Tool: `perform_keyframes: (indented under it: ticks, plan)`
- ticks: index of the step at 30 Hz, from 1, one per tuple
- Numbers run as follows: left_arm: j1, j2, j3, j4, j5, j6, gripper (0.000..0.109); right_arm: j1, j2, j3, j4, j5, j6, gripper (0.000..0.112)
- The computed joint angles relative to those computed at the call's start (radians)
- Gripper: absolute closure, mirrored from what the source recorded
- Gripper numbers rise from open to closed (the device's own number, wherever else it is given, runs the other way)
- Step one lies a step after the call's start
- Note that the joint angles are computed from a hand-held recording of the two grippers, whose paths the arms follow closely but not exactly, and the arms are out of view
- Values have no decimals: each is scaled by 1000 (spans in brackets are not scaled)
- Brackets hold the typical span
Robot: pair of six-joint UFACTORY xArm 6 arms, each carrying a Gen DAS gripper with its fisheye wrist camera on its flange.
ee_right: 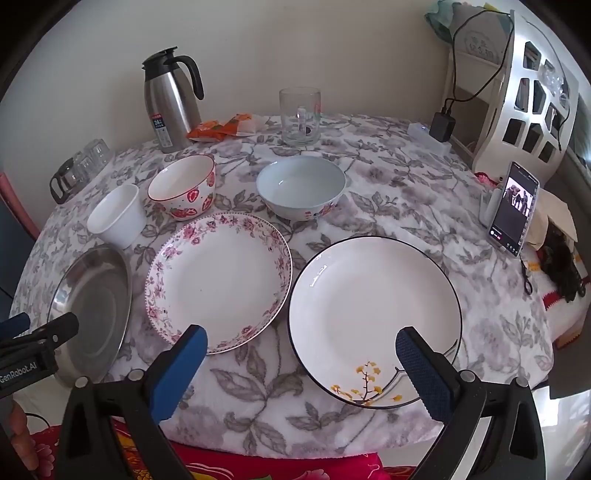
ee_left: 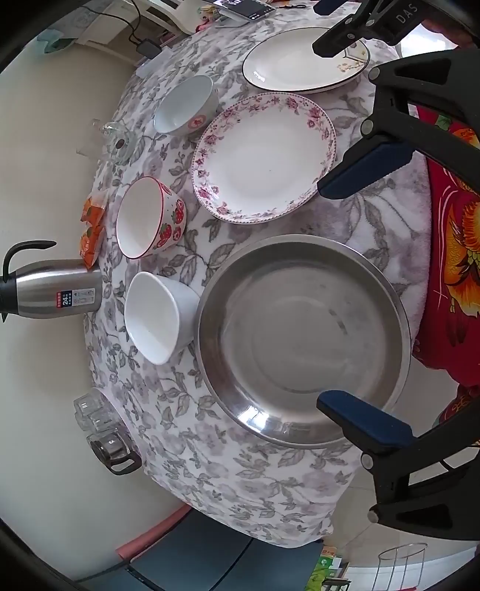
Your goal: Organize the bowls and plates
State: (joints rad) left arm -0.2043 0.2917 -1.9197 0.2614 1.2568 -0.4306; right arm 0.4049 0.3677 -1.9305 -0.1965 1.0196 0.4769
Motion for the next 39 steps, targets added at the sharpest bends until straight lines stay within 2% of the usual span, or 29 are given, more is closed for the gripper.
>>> perform_keyframes:
  ticks: [39]
  plan:
    - [6, 6, 3, -11, 5, -5, 6, -5, -9, 3, 22, 2, 4, 9]
